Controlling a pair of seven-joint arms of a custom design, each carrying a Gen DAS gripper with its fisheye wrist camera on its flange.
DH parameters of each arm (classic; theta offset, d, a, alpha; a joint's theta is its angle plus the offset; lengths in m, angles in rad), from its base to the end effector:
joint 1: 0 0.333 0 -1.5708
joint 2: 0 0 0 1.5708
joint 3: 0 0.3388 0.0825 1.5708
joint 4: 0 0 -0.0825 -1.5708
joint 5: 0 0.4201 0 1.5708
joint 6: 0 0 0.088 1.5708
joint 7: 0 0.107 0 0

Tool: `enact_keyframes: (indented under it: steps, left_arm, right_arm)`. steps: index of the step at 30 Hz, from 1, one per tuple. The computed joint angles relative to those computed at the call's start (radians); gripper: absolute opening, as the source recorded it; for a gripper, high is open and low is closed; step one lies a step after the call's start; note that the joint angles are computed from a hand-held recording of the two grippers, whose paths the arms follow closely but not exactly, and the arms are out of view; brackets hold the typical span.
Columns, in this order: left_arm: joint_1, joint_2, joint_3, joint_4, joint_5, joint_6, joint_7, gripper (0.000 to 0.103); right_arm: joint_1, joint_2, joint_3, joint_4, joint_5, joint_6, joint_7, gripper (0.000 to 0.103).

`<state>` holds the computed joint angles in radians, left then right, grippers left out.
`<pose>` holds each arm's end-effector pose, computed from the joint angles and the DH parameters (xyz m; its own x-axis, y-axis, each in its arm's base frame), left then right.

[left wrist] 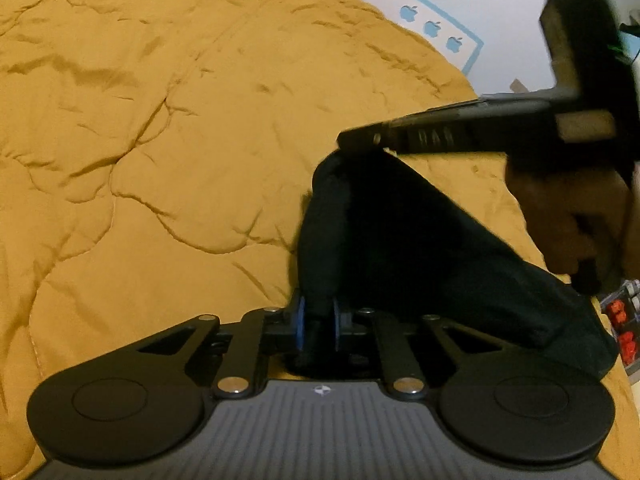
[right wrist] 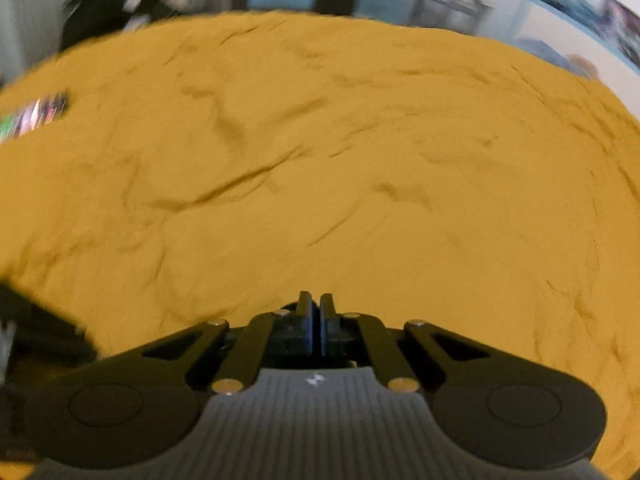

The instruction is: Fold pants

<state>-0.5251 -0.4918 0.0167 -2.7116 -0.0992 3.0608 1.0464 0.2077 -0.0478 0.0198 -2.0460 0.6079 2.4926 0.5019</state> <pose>0.3844 -0.2049 0.4763 -0.0597 -0.8931 0.4459 -0.7627 -0.2474 -0.5976 0.5955 0.1348 0.5230 0.7693 -0.6367 0.0528 -0.4740 -0.6243 -0.6210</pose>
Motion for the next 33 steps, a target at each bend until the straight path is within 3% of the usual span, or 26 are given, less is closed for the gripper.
enact_keyframes:
  steps: [4, 6, 7, 9, 10, 11, 14, 16, 17, 20, 24, 27, 28, 31, 33]
  left_arm:
    - [-0.038, -0.005, 0.039, -0.007, -0.027, 0.0, 0.022, 0.013]
    - [-0.051, -0.01, 0.051, -0.012, -0.034, 0.016, 0.032, 0.013]
    - [-0.055, -0.011, 0.053, -0.015, -0.035, 0.028, 0.035, 0.013]
    - [-0.053, -0.006, 0.052, -0.012, -0.03, 0.032, 0.034, 0.013]
    - [-0.05, -0.003, 0.049, -0.011, -0.027, 0.035, 0.031, 0.013]
    - [-0.046, -0.003, 0.043, -0.013, -0.024, 0.038, 0.026, 0.013]
    - [-0.05, -0.004, 0.045, -0.013, -0.012, 0.042, 0.029, 0.013]
    - [-0.025, -0.01, 0.019, -0.014, 0.013, 0.039, 0.028, 0.013]
    - [-0.001, -0.011, -0.007, -0.011, 0.03, 0.034, 0.021, 0.012]
    - [-0.001, -0.017, -0.009, -0.017, 0.049, 0.05, 0.019, 0.011]
    - [-0.047, -0.041, 0.037, -0.03, 0.064, 0.057, 0.04, 0.011]
    - [-0.05, -0.044, 0.039, -0.039, 0.058, 0.048, 0.031, 0.011]
    - [-0.051, -0.044, 0.042, -0.043, 0.053, 0.053, 0.026, 0.011]
    - [-0.076, -0.044, 0.072, -0.045, 0.037, 0.067, 0.02, 0.011]
    - [-0.062, -0.036, 0.059, -0.039, 0.043, 0.064, 0.012, 0.011]
  right_arm:
    - [-0.019, 0.062, -0.005, 0.045, -0.036, 0.051, 0.201, 0.0]
    - [-0.03, 0.071, -0.007, 0.054, -0.006, 0.049, 0.209, 0.0]
    - [-0.043, 0.068, -0.011, 0.066, 0.063, -0.003, 0.164, 0.001]
    - [-0.057, 0.061, -0.014, 0.079, 0.164, -0.099, 0.077, 0.013]
    - [-0.062, 0.058, -0.017, 0.085, 0.19, -0.148, 0.038, 0.03]
    - [-0.061, 0.056, -0.013, 0.083, 0.203, -0.171, 0.001, 0.032]
    - [-0.045, 0.047, 0.0, 0.077, 0.129, -0.217, -0.078, 0.032]
    - [-0.018, 0.043, 0.022, 0.048, -0.013, -0.137, -0.075, 0.029]
    - [-0.006, 0.048, 0.029, 0.045, -0.081, -0.116, -0.058, 0.009]
    - [0.01, 0.049, 0.032, 0.055, -0.162, -0.11, -0.045, 0.0]
    - [0.002, 0.071, 0.016, 0.102, -0.14, -0.078, 0.131, 0.0]
    - [0.004, 0.096, 0.004, 0.08, -0.333, 0.091, 0.393, 0.0]
    - [-0.003, 0.104, 0.001, 0.089, -0.336, 0.082, 0.415, 0.0]
    - [-0.032, 0.083, 0.003, 0.084, -0.173, 0.04, 0.321, 0.004]
    - [-0.043, 0.043, 0.002, 0.065, -0.023, -0.034, 0.169, 0.011]
